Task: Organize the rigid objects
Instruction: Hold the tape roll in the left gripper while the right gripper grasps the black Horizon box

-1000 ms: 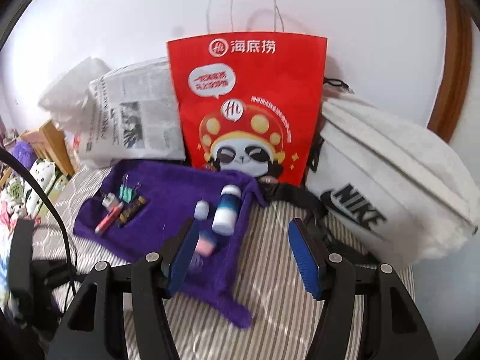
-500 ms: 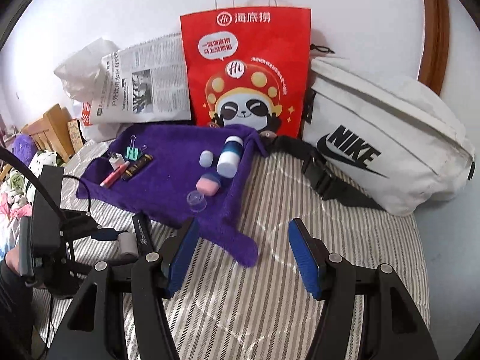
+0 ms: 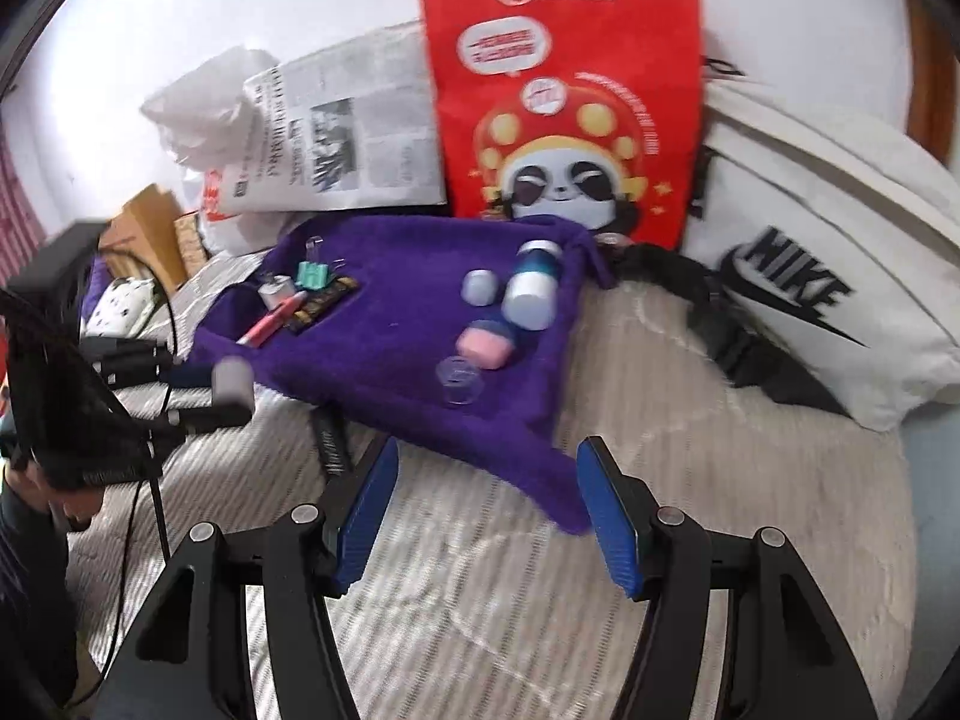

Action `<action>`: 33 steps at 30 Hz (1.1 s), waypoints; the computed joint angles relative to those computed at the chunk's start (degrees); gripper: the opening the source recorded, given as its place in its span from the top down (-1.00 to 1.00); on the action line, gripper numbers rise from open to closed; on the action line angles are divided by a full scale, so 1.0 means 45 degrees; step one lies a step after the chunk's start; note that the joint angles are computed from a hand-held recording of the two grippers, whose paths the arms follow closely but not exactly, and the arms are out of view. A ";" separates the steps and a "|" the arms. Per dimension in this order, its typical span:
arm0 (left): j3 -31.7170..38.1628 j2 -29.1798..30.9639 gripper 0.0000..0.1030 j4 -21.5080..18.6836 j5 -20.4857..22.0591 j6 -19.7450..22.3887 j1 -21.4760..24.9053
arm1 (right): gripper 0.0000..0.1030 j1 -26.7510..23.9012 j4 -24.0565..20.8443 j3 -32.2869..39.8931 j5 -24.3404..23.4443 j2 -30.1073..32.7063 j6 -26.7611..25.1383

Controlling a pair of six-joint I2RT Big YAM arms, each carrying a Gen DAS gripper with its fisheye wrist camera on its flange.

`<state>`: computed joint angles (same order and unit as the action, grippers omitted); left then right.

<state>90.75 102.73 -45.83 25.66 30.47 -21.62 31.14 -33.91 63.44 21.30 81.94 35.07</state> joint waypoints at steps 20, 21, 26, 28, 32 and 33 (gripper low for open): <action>0.0207 0.0568 0.43 0.0667 0.0893 -0.1394 0.0949 | 0.26 0.0523 0.0109 0.2494 -0.1361 0.3801 -0.1647; 0.0154 0.0518 0.43 0.0735 0.0986 -0.1435 0.0984 | 0.26 0.0550 0.0077 0.2590 -0.1294 0.3904 -0.1752; -0.0074 0.0355 0.43 0.0838 0.1349 -0.1397 0.1076 | 0.46 0.0736 0.0379 0.2651 -0.0926 0.4174 -0.2449; -0.0099 0.0367 0.43 0.0817 0.1381 -0.1347 0.1084 | 0.55 0.0651 0.0353 0.2530 -0.1260 0.4068 -0.2142; -0.0055 0.0458 0.43 0.0722 0.1344 -0.1363 0.1107 | 0.54 0.0756 0.0103 0.2474 -0.1404 0.3988 -0.1942; -0.0050 0.0468 0.43 0.0715 0.1341 -0.1357 0.1105 | 0.53 0.0844 -0.0031 0.2552 -0.1198 0.4049 -0.1989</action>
<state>90.53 104.83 -42.61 31.69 24.36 -16.65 34.93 -34.05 74.93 15.91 100.16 26.12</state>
